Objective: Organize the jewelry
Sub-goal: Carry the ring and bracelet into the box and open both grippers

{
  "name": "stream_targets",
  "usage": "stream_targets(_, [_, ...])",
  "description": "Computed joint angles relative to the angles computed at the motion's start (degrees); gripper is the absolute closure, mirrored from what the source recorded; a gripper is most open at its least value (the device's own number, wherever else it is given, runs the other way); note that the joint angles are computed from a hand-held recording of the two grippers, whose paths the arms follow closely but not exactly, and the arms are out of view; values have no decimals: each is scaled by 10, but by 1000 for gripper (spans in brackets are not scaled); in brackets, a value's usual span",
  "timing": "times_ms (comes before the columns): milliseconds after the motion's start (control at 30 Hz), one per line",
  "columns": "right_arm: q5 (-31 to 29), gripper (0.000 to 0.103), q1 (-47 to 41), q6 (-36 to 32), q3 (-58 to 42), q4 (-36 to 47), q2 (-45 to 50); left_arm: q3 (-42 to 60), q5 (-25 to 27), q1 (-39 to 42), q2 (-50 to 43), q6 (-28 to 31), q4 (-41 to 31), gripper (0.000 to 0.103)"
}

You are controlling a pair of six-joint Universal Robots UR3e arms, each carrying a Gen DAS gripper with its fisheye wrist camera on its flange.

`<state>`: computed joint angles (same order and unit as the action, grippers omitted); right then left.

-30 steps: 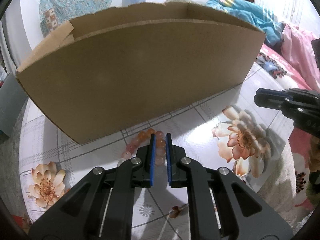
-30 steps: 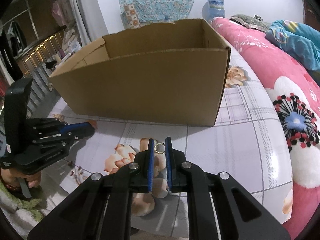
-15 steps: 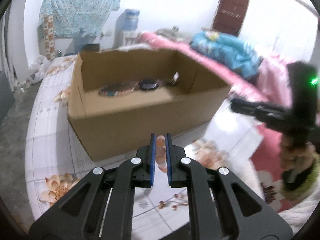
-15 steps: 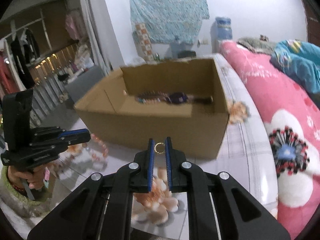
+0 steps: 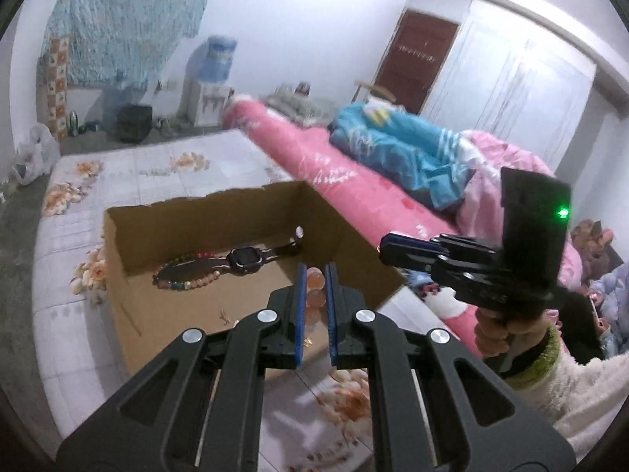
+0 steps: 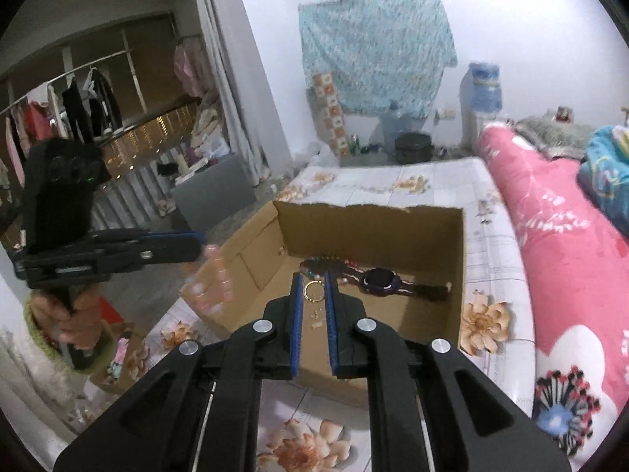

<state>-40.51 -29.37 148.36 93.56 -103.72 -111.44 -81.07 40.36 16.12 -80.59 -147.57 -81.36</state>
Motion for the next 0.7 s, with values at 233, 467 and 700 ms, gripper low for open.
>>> stream_targets(233, [-91, 92, 81, 33, -92, -48, 170, 213, 147, -134, -255, -98, 19, 95])
stream_targets(467, [-140, 92, 111, 41, -160, -32, 259, 389, 185, -170, -396, -145, -73, 76])
stream_targets(700, [-120, 91, 92, 34, -156, -27, 256, 393, 180, -169, -402, -164, -61, 59])
